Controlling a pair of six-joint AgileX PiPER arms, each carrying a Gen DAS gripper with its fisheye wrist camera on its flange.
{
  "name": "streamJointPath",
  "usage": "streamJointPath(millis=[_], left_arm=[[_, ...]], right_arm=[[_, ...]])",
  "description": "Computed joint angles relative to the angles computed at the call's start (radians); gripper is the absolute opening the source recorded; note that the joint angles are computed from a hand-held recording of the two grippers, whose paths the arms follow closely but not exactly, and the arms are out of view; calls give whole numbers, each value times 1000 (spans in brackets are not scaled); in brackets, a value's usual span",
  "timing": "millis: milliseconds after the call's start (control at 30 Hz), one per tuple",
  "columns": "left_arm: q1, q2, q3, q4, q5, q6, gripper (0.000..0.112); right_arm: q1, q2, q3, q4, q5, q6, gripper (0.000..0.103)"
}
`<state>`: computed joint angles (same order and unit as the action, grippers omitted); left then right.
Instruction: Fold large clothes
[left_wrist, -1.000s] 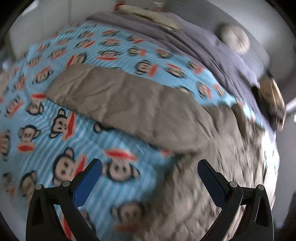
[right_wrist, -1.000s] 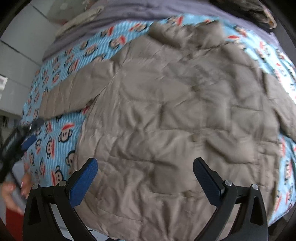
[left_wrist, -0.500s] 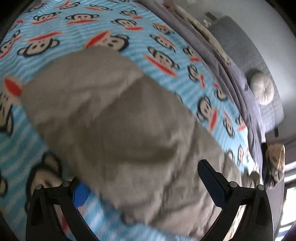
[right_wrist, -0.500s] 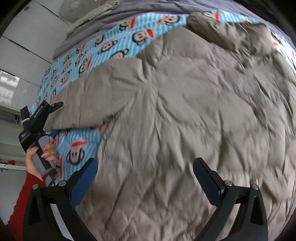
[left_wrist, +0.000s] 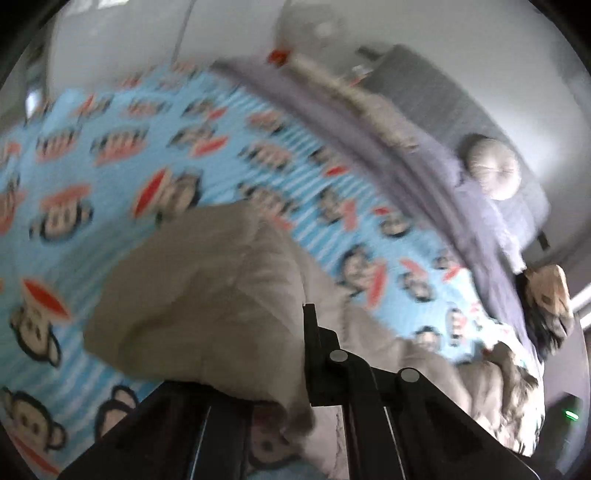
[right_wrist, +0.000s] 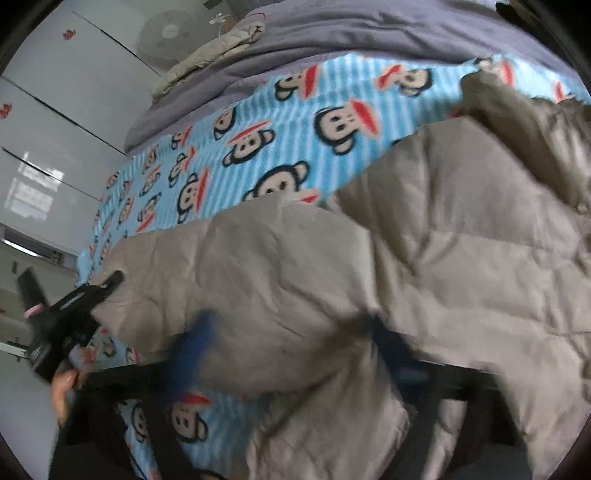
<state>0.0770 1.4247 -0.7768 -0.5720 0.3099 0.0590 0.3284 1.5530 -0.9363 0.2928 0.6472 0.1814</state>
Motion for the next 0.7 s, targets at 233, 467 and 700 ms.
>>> streamJointPath(millis=[233,467,700], left_arm=[[-255,-105,-170,275,104,-258,7],[-681,84,-496,650,200,-602,7],[-1024,518,-971,812,400,-683,7]], right_arm=[[6,195,-2,230,-66,-188,17],[-160,42,71,394,82,-382,18],[-698,-354,192,182,336,-502,18]])
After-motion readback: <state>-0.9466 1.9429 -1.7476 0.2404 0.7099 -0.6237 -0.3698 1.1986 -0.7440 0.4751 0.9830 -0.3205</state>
